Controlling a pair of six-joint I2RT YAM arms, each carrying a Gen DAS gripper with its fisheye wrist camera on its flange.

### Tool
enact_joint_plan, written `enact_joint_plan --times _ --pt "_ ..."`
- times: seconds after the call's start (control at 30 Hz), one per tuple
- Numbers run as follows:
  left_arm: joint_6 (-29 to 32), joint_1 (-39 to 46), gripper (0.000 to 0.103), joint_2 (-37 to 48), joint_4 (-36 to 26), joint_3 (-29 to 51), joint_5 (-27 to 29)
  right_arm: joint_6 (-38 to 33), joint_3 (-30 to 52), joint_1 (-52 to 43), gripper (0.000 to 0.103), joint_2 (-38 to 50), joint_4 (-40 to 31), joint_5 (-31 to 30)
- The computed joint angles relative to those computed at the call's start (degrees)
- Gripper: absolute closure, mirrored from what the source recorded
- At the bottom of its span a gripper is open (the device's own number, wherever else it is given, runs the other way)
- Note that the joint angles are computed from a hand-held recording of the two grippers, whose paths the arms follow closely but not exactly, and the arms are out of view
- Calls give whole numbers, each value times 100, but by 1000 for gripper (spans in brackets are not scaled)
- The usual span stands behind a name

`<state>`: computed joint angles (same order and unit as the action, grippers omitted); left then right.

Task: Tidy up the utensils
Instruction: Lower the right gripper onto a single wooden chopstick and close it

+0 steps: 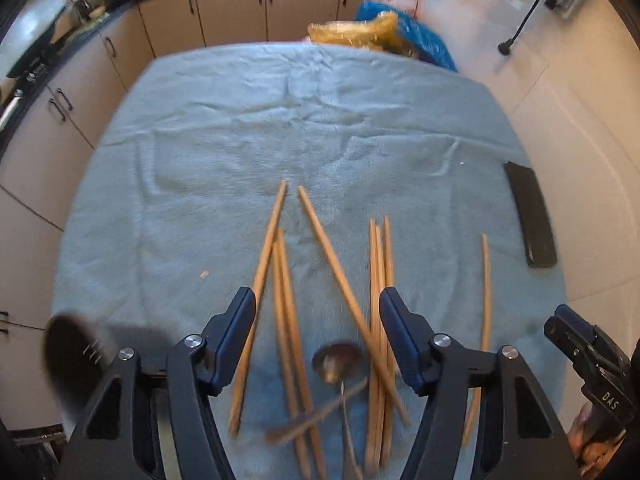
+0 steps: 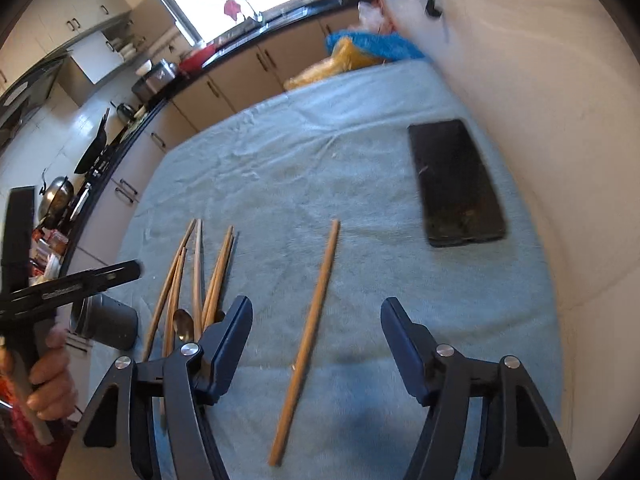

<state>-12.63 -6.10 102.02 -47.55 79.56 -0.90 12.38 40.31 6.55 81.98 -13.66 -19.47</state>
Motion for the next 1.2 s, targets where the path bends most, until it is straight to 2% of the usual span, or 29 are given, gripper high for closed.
enact_joint_plan --times 0.03,0.1,0.23,0.27,0.47,0.67,0.73,0.8,0.87,0.93,0.97,1.2 --pt "-68 34 44 135 19 60 4 33 133 -16 45 215 -1 -15" --pt "-79 178 47 612 -144 453 353 42 406 26 47 638 -3 -43" --pt "-158 247 53 1201 -232 971 454 159 952 74 49 1331 -63 -110" --pt "-187 235 58 1336 -268 1106 442 168 1060 77 50 1453 -70 -73" --pt "-263 163 64 1841 -351 1529 265 187 1713 139 58 2173 -339 76" --pt "-194 91 64 2042 -250 1694 37 144 2159 313 63 2678 -550 378" --pt "-192 10 64 2015 -181 1632 -82 71 2228 473 66 2723 -598 694" --pt "-174 -60 71 2034 -138 1645 -163 -64 2330 687 72 2766 -704 1031" --pt "-145 -146 92 2004 -111 1604 -241 -187 2420 925 80 2811 -795 1528" --pt "-122 -210 94 2004 -114 1587 -284 -360 2394 1134 93 2810 -761 1952" --pt "-98 -244 94 1959 -50 1514 -320 -379 2359 1151 93 2792 -712 1995" --pt "-23 -140 97 1430 248 958 10 -161 1735 714 97 2299 -157 1202"
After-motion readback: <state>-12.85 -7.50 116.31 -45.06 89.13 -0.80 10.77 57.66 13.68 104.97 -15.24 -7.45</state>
